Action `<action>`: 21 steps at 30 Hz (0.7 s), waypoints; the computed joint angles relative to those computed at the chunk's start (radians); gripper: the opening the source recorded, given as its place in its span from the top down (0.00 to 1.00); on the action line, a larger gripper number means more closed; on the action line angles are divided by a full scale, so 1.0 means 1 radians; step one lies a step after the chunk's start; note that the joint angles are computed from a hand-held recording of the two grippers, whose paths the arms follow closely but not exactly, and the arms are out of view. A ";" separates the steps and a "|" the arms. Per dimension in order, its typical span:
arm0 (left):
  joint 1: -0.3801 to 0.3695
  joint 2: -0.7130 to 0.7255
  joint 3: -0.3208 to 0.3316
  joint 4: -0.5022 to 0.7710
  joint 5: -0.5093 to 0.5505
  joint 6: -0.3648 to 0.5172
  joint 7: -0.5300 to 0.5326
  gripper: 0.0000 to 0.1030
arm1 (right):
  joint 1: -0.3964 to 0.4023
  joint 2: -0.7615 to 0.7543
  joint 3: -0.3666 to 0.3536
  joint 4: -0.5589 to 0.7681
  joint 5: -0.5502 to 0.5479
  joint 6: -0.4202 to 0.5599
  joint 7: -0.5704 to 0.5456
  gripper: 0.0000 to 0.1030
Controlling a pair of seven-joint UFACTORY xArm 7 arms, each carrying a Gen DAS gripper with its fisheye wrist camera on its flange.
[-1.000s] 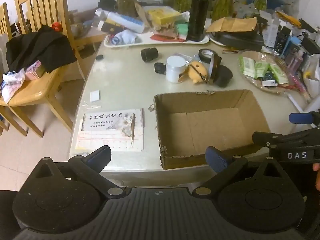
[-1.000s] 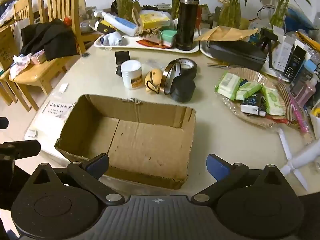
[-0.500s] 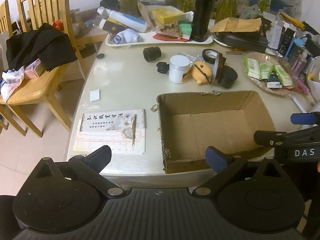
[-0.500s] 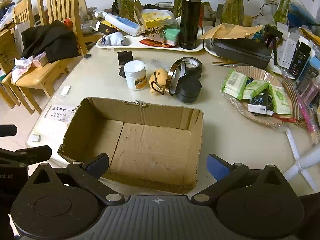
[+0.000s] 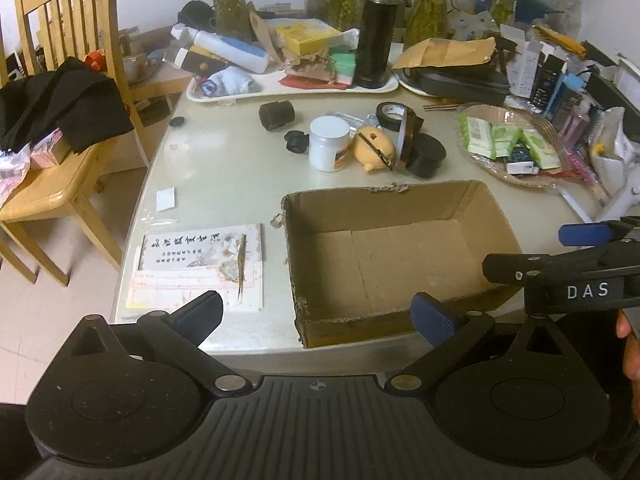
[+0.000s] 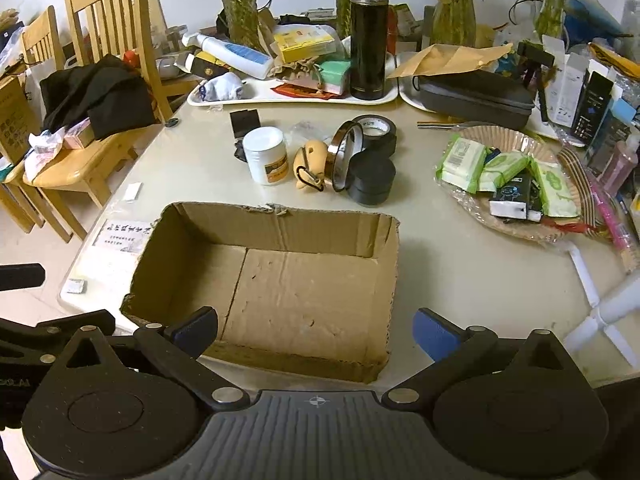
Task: Organize rigid objects
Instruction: 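Move the right tool from the box toward the gold-rimmed round mirror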
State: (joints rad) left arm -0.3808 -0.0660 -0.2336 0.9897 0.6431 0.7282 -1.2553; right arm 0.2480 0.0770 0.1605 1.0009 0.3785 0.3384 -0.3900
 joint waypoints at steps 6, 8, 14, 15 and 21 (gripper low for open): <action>0.020 0.006 0.017 -0.016 0.016 -0.074 -0.003 0.01 | 0.002 0.039 -0.005 0.032 -0.058 0.008 0.070 0.00; 0.026 0.015 0.021 -0.006 0.030 -0.081 0.009 0.01 | 0.001 0.050 -0.001 0.047 -0.073 0.011 0.074 0.00; 0.037 0.064 0.043 0.038 0.074 -0.104 0.059 0.01 | 0.060 0.090 -0.066 0.032 -0.308 -0.178 0.239 0.00; 0.037 0.072 0.048 0.046 0.085 -0.106 0.060 0.01 | 0.051 0.104 -0.061 0.039 -0.330 -0.199 0.254 0.00; 0.048 0.112 0.089 0.082 0.134 -0.158 0.046 0.01 | -0.084 0.203 0.067 0.153 -0.241 -0.180 0.082 0.00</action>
